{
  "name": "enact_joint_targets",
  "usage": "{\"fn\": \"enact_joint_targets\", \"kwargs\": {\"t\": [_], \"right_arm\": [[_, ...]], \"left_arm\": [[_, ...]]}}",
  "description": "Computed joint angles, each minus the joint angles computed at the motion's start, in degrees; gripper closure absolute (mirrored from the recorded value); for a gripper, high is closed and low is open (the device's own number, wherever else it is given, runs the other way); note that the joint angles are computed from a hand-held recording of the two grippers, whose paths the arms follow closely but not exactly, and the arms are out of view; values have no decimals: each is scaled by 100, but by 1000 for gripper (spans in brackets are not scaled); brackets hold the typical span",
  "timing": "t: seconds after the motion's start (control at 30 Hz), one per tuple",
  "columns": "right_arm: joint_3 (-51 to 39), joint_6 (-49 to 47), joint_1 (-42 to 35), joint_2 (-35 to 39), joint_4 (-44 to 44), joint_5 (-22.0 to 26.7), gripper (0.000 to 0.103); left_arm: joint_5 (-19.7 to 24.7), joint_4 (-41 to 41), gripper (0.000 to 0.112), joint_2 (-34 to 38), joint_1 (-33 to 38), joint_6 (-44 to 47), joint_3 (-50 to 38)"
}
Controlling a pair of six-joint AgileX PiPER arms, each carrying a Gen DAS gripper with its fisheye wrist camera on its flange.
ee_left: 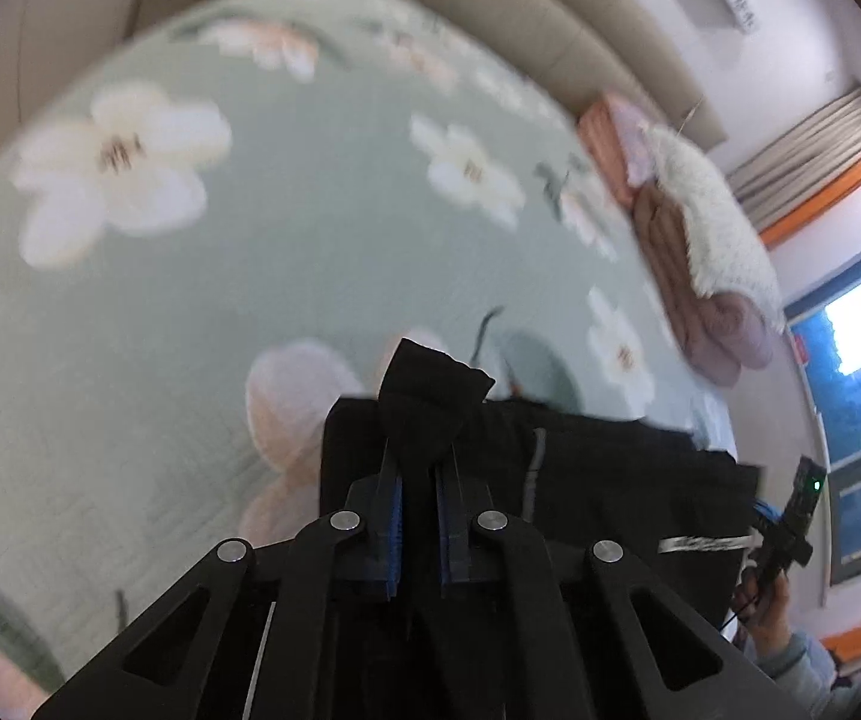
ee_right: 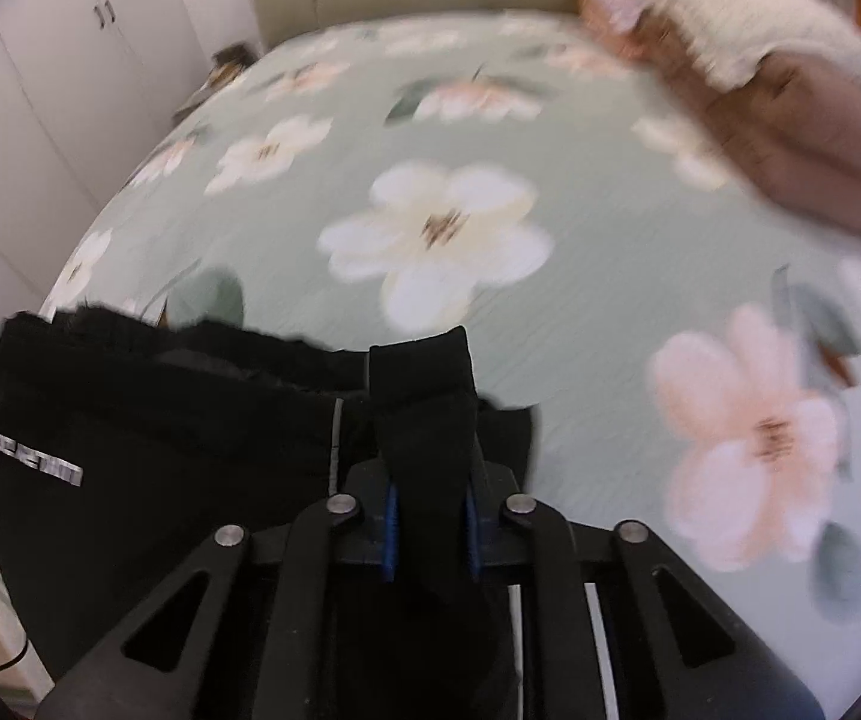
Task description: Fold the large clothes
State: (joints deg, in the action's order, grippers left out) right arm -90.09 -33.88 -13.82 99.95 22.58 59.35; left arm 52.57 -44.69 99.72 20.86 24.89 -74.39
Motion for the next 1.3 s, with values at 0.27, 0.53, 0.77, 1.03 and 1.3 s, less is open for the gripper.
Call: {"fn": "enact_joint_targets", "kwargs": {"t": [0.27, 0.53, 0.77, 1.03, 1.3], "right_arm": [[-1122, 738, 79, 34, -630, -267, 87], [-1894, 2029, 770, 2120, -2024, -66, 84], [-1669, 2504, 945, 1836, -2782, 10, 47], [-294, 1614, 425, -445, -1163, 542, 37], [1029, 2299, 1861, -1752, -1197, 496, 37]], "left_arm": [[-258, 783, 104, -130, -290, -972, -1234], [-599, 2025, 102, 1658, -754, -2394, -1667], [-58, 2251, 88, 1588, -630, -2448, -1839], [84, 3013, 89, -414, -558, -2742, -1047], [-585, 3412, 89, -1617, -3117, -3364, 423]]}}
